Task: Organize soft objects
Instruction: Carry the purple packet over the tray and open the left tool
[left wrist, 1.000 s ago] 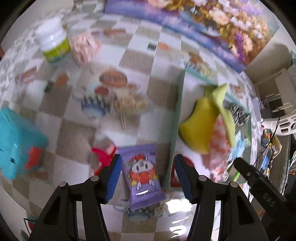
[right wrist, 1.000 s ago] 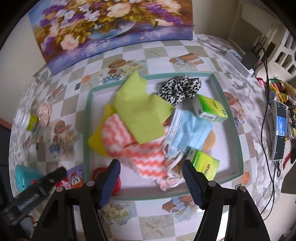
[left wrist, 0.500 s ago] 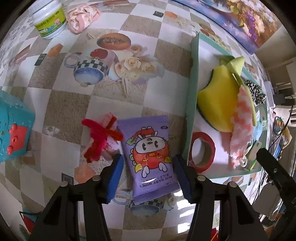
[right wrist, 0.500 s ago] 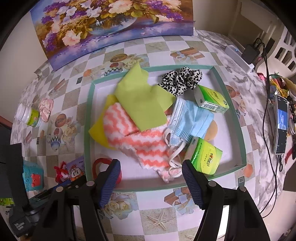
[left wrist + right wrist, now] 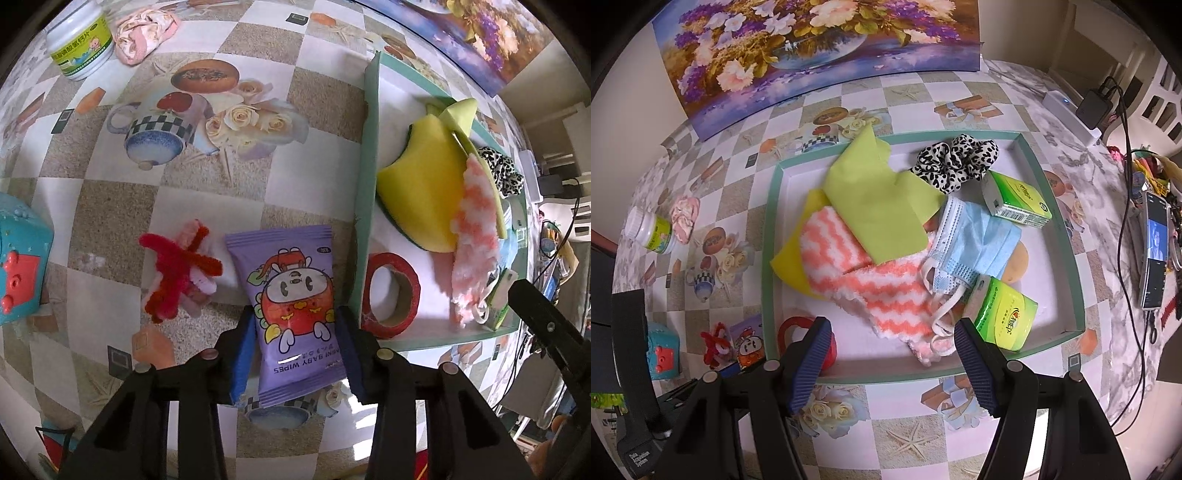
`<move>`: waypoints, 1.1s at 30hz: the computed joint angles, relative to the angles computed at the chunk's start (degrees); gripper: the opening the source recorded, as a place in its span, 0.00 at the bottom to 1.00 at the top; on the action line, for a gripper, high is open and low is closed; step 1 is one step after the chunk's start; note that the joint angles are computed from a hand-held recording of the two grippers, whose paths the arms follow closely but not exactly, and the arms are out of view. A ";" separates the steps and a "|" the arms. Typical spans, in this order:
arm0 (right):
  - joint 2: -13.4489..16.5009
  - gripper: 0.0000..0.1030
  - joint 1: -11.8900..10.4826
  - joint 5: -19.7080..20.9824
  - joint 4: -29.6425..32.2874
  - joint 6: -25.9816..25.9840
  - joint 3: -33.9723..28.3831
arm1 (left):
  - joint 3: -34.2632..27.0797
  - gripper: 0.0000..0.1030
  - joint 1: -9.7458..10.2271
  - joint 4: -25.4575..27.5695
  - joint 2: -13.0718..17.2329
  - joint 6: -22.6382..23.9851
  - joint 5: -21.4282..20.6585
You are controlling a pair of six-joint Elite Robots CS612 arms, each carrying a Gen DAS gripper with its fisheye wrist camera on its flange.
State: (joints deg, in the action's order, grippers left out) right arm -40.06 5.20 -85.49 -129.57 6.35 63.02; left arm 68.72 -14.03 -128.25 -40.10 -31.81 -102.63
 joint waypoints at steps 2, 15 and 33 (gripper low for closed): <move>-0.01 0.71 -0.02 0.03 0.01 -0.05 0.00 | 0.04 0.42 0.31 -0.43 -0.05 -0.39 -0.72; -0.39 0.71 -0.36 1.62 -1.70 0.39 0.48 | 2.00 0.41 1.78 -7.76 -1.93 -2.41 -0.71; -0.57 0.71 -1.88 1.45 -2.24 4.66 0.91 | -2.42 0.42 -1.20 -8.11 0.15 8.38 -0.97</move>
